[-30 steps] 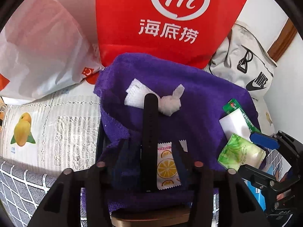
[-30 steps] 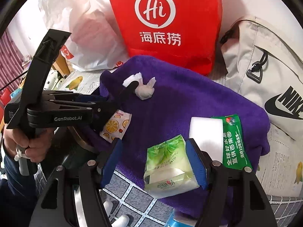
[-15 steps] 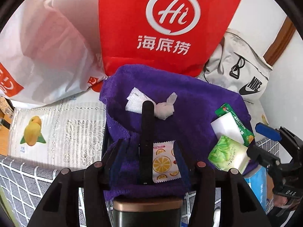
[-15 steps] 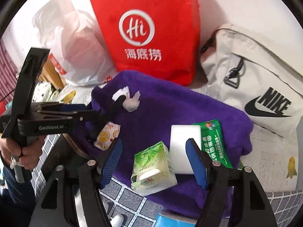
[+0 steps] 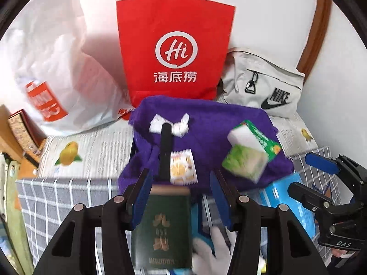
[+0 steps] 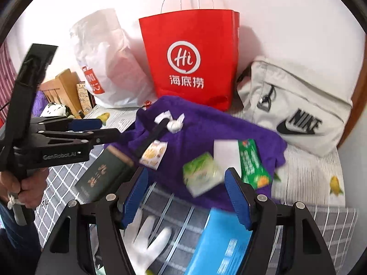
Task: Organize soft objects
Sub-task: 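Withdraw both tools from the towel back toward the pile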
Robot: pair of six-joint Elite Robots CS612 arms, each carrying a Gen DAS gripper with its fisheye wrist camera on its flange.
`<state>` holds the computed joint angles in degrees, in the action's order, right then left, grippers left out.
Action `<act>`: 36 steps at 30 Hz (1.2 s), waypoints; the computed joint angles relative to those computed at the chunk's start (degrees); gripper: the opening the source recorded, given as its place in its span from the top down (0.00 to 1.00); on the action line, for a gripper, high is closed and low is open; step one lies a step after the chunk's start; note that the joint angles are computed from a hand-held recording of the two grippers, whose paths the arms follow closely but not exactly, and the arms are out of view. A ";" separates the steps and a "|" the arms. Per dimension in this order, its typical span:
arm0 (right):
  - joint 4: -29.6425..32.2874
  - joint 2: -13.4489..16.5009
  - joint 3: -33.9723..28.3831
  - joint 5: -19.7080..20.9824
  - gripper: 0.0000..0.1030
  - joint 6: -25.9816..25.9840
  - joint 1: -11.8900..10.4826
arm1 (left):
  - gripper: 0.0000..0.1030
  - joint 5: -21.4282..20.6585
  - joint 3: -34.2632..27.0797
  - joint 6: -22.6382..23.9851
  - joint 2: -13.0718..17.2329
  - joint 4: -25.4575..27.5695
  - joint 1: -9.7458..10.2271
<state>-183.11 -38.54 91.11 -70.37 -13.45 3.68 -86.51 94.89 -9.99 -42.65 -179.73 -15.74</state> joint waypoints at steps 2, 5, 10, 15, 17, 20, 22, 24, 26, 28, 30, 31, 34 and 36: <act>-1.18 -0.66 2.00 -0.01 0.33 1.28 -0.11 | 0.52 1.47 2.81 -0.19 -1.18 -2.32 -0.57; -5.87 -1.56 5.89 -1.61 0.33 3.01 -0.11 | 0.52 3.58 6.98 -0.56 -2.43 -7.68 -1.44; -11.08 -2.21 10.38 -3.75 0.33 4.45 -0.15 | 0.52 8.48 12.57 -0.81 -3.60 -14.00 -3.12; -17.51 -2.81 15.25 -3.61 0.33 5.04 -0.46 | 0.52 10.07 16.36 -3.10 -3.91 -17.73 -3.96; -19.25 -2.90 16.64 -3.58 0.33 5.17 -0.56 | 0.52 10.92 17.82 -4.40 -4.02 -18.60 -4.27; -20.29 -3.02 18.76 -1.80 0.33 6.14 -0.95 | 0.52 9.44 19.88 -5.70 -4.20 -20.38 -4.36; -20.59 -2.94 19.66 -1.10 0.33 6.50 -1.07 | 0.52 9.32 21.11 -6.06 -4.31 -20.93 -4.70; -20.29 -2.87 20.57 -0.46 0.33 6.52 -1.04 | 0.52 9.49 21.94 -6.22 -4.37 -20.79 -5.09; -19.72 -2.73 21.17 0.40 0.33 5.80 -1.03 | 0.52 8.71 22.39 -6.53 -4.31 -20.34 -5.16; -19.56 -2.51 21.72 -0.35 0.33 5.02 -0.74 | 0.52 7.02 22.52 -6.83 -4.15 -19.69 -5.02; -19.54 -2.30 22.23 -1.15 0.33 4.20 -0.50 | 0.52 5.37 22.65 -6.71 -3.86 -19.51 -4.88; -19.47 -2.18 22.49 -1.27 0.33 4.09 -0.49 | 0.52 4.98 22.75 -6.78 -3.71 -19.52 -4.84; -18.78 -1.83 22.79 -1.18 0.33 3.90 -0.55 | 0.52 3.27 22.62 -7.57 -3.12 -19.41 -4.37; -18.31 -1.43 22.77 -1.24 0.33 3.94 -0.57 | 0.52 2.08 22.22 -7.73 -2.47 -19.72 -4.18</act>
